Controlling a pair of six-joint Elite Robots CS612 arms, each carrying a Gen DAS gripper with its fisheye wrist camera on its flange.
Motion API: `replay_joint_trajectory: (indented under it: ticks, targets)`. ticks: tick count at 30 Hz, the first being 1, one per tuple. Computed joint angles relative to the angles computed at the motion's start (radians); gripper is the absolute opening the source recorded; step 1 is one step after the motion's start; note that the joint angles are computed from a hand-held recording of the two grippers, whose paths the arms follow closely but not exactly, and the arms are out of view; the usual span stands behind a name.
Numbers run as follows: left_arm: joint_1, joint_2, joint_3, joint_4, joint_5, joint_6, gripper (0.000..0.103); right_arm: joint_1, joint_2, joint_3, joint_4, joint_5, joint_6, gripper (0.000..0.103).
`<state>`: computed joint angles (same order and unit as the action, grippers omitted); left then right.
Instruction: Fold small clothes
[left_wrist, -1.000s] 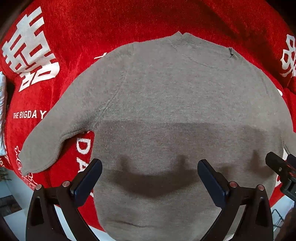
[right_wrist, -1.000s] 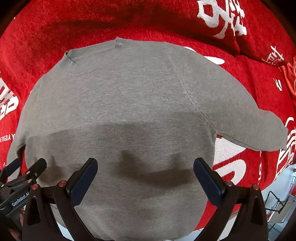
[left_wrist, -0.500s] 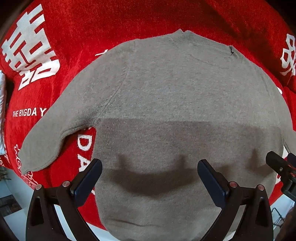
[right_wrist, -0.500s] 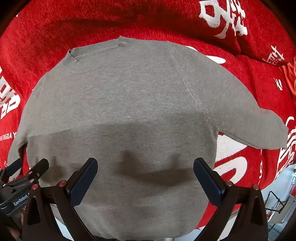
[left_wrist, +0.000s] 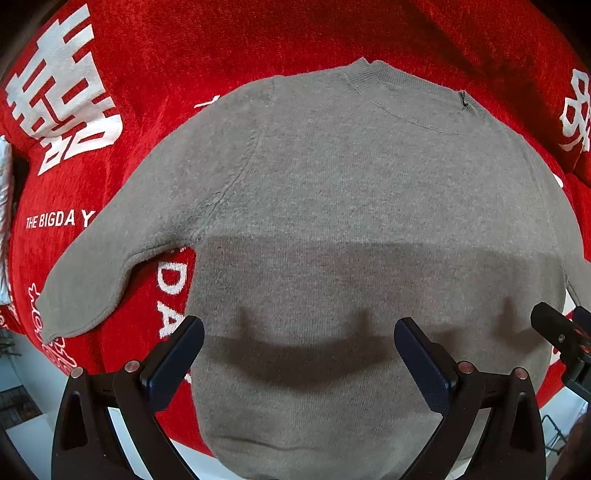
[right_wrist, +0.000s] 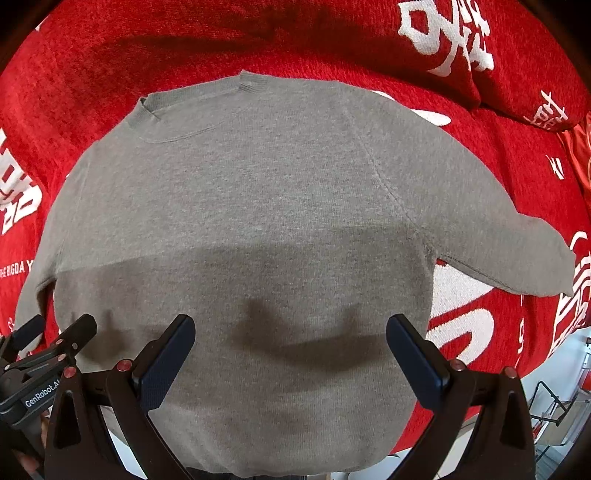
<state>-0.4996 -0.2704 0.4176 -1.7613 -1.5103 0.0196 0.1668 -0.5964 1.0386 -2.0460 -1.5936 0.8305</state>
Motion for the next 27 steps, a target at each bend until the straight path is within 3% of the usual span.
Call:
replay_joint_trajectory:
  ticks: [27]
  targets:
    - [0.007,-0.019,0.034,-0.022,-0.012,-0.005,0.103,0.008,0.017,-0.035,0.027,0.002,0.007,0.103]
